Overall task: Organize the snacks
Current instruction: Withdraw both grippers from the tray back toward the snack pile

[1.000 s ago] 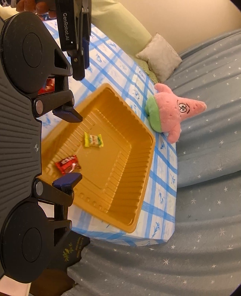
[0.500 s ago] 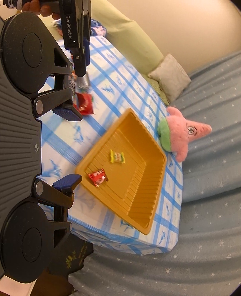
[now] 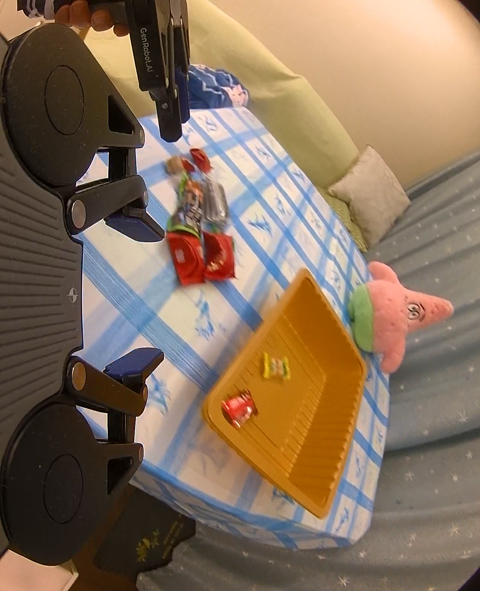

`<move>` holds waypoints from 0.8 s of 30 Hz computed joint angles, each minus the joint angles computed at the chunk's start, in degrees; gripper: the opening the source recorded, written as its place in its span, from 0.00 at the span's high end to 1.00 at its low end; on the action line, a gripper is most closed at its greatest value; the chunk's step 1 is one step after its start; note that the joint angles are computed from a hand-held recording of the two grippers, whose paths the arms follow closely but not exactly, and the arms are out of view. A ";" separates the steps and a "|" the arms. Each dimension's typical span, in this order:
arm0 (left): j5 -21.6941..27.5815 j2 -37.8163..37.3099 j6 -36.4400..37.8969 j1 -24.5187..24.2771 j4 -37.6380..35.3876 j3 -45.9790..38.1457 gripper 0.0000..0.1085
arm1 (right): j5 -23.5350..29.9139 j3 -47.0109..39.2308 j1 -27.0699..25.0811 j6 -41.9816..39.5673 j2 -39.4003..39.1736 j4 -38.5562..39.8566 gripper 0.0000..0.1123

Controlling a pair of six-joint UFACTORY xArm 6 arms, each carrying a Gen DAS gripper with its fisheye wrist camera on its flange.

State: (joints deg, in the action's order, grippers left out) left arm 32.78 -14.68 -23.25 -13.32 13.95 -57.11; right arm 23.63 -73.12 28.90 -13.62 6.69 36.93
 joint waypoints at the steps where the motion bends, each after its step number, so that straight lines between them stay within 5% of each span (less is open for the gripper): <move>1: 0.41 -0.63 -0.37 0.29 0.70 0.67 0.69 | 0.30 -0.21 0.19 -0.24 0.18 0.31 0.43; 10: 0.41 -1.46 1.86 3.90 -0.61 3.82 0.69 | 0.23 -2.25 2.05 5.90 2.78 -4.63 0.43; 24: -6.79 6.02 24.53 8.55 -9.74 1.73 0.69 | 1.86 -9.33 3.89 23.76 9.08 -18.51 0.43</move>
State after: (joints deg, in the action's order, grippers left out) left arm 26.00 -8.66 1.28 -4.77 4.21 -55.38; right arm 25.48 -82.45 32.79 10.14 15.78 18.42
